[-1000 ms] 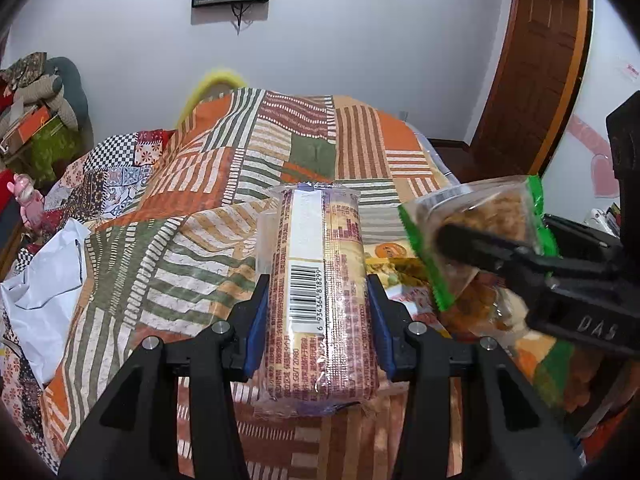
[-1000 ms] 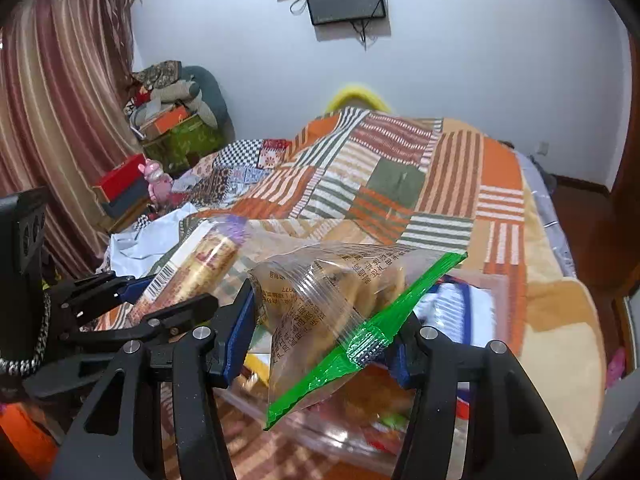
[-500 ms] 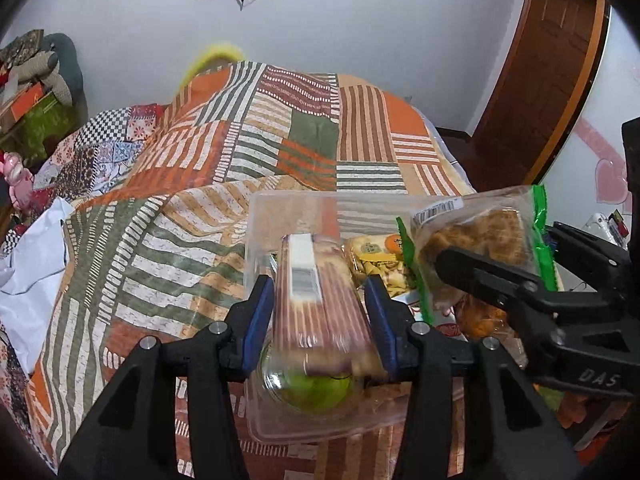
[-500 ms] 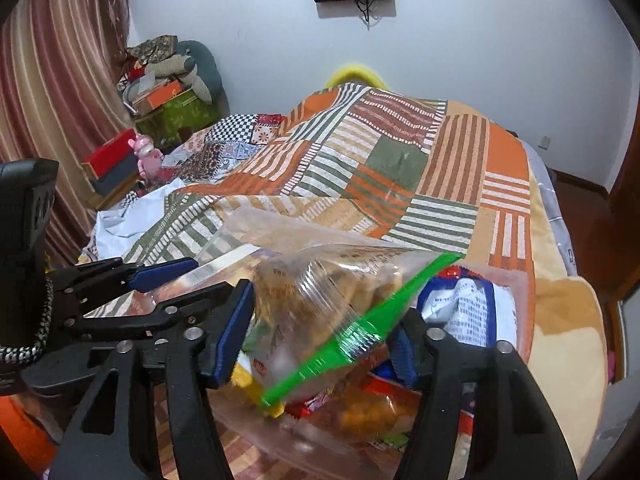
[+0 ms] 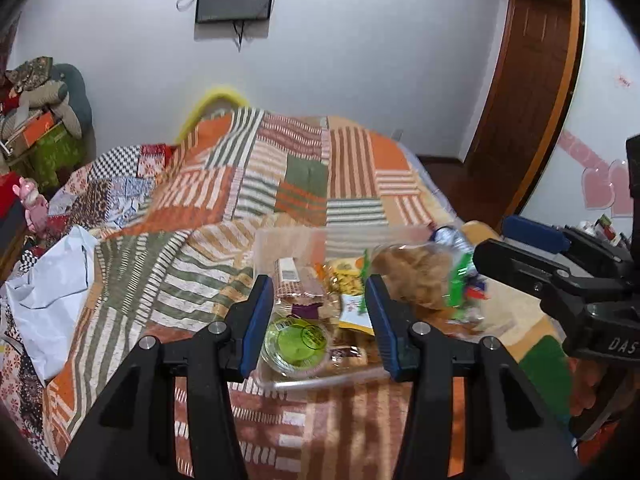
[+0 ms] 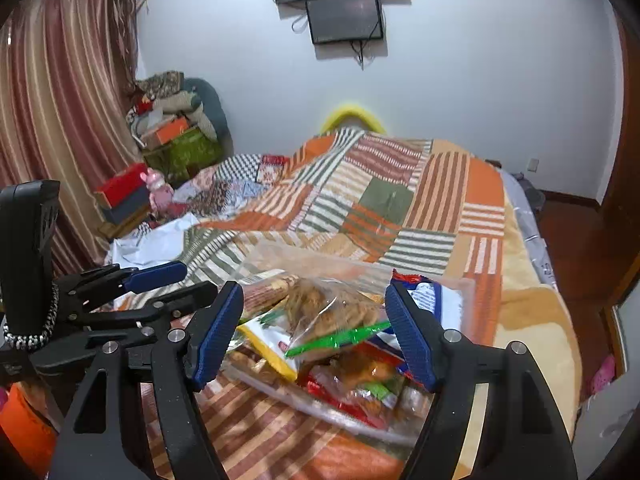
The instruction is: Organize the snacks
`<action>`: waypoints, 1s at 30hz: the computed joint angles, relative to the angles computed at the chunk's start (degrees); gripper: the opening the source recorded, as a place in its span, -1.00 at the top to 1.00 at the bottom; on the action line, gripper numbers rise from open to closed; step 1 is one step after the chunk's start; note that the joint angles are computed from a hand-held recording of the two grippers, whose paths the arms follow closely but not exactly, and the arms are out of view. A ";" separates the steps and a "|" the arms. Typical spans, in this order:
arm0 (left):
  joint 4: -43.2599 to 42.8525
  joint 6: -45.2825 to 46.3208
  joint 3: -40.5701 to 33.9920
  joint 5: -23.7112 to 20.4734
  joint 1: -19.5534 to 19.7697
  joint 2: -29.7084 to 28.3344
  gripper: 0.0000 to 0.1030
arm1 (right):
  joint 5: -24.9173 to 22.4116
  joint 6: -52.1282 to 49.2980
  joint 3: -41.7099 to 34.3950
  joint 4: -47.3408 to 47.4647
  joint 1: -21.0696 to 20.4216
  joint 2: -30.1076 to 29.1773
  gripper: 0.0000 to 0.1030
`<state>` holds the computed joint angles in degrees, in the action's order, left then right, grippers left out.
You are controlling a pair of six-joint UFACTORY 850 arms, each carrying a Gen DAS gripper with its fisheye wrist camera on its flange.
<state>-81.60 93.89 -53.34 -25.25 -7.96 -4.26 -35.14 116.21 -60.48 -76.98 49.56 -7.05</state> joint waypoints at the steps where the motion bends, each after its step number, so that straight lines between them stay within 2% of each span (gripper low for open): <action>1: -0.70 0.41 0.57 -0.81 0.38 1.11 0.08 | -1.23 0.68 0.32 -0.39 0.79 0.72 -0.37; 5: -4.48 3.34 3.91 -2.91 1.67 6.79 0.07 | -6.43 2.20 1.21 -0.94 3.80 2.79 -0.43; 9: -9.43 8.13 7.57 -3.41 2.45 12.74 -0.14 | -12.40 4.45 2.15 -2.06 7.46 4.68 -0.62; 11: -11.69 10.60 9.45 -4.00 2.89 15.82 -0.15 | -16.24 4.83 2.23 -2.37 9.48 5.28 -0.65; 14: -14.45 12.99 11.70 -4.75 3.63 19.62 -0.41 | -19.56 5.32 2.26 -2.63 11.58 5.85 -0.69; 17: -17.28 15.89 13.86 -5.87 4.46 23.00 -0.56 | -23.00 7.14 2.49 -3.62 13.66 6.27 -0.96; 18: -17.45 16.14 14.28 -6.10 4.61 23.81 -0.69 | -24.37 7.87 2.79 -3.88 14.48 6.44 -1.00; 19: -18.26 16.56 14.82 -6.21 4.74 24.69 -0.78 | -25.31 8.04 2.78 -4.07 14.92 6.47 -1.00; 22: -19.87 17.59 16.19 -6.37 5.03 26.90 -0.89 | -27.59 7.57 2.51 -4.05 15.86 6.26 -1.00; 30: -20.75 17.66 17.52 -6.38 5.45 29.06 -0.98 | -29.72 7.71 2.53 -3.24 17.15 5.91 -1.00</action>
<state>-102.35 111.55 -35.82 -31.62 -2.51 24.79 -64.86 123.92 -57.95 -80.22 66.71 -1.14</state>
